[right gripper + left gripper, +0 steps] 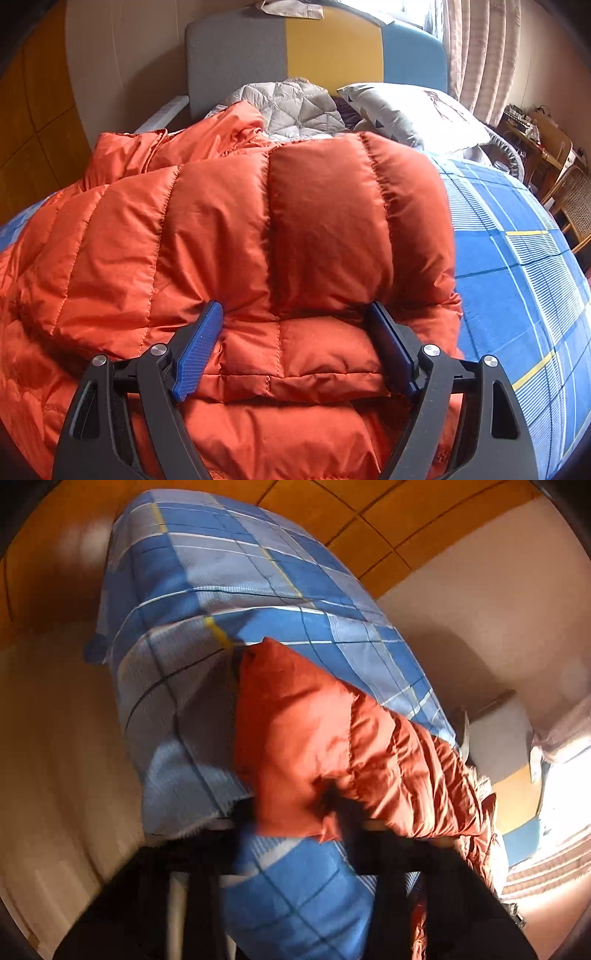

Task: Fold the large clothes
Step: 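Grasp the other orange sleeve cuff with the left gripper and lift it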

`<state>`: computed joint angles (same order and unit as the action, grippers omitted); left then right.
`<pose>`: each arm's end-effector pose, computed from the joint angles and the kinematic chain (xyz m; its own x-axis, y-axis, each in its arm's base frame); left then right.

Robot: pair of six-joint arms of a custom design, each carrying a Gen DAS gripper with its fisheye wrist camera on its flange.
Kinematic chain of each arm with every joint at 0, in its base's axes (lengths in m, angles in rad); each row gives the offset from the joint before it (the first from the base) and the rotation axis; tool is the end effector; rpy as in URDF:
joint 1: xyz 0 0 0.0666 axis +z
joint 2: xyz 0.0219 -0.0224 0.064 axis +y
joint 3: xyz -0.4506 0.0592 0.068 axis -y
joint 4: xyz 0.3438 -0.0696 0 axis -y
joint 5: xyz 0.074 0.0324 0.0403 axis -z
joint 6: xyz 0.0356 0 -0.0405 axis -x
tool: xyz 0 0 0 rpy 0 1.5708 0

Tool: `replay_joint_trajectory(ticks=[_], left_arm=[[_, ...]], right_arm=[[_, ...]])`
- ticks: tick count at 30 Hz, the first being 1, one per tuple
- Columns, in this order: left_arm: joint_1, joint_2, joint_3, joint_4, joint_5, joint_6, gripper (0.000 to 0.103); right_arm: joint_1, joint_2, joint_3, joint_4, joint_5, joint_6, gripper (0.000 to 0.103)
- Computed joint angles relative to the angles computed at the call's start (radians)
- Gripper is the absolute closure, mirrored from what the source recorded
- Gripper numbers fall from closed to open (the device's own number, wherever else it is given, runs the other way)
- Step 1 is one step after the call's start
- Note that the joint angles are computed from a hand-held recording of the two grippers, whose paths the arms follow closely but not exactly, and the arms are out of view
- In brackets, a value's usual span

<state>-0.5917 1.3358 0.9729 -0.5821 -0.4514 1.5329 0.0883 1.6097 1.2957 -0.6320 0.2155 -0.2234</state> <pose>0.3126 -0.1918 0.3765 -0.3151 -0.8716 -0.3755 -0.6612 0.4854 -0.5719 0.4966 0.0359 0.3837 -0.7793 0.1483 -0.6088 0.2165 0.9755 -0.0395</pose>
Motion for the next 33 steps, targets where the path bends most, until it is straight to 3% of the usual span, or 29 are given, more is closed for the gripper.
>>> replay_joint_trajectory(ticks=[2, 7, 16, 23, 33], left_arm=[[-0.002, 0.007, 0.025, -0.022, -0.038, -0.035, 0.094], [0.010, 0.033, 0.109, -0.055, -0.078, -0.153, 0.096], [0.027, 0.117, 0.312, 0.007, -0.062, -0.403, 0.097], [-0.017, 0.300, 0.619, 0.033, 0.059, -0.635, 0.098], [-0.104, 0.585, 1.088, -0.121, 0.223, -0.801, 0.098]], right_arm=[[-0.001, 0.005, 0.001, 0.001, -0.003, 0.001, 0.022], [-0.003, 0.009, -0.003, 0.011, -0.010, -0.002, 0.022], [-0.007, 0.003, -0.010, 0.019, -0.020, -0.005, 0.022], [-0.008, 0.008, -0.007, 0.024, -0.029, -0.011, 0.022], [-0.019, 0.002, -0.021, 0.044, -0.056, -0.021, 0.022]])
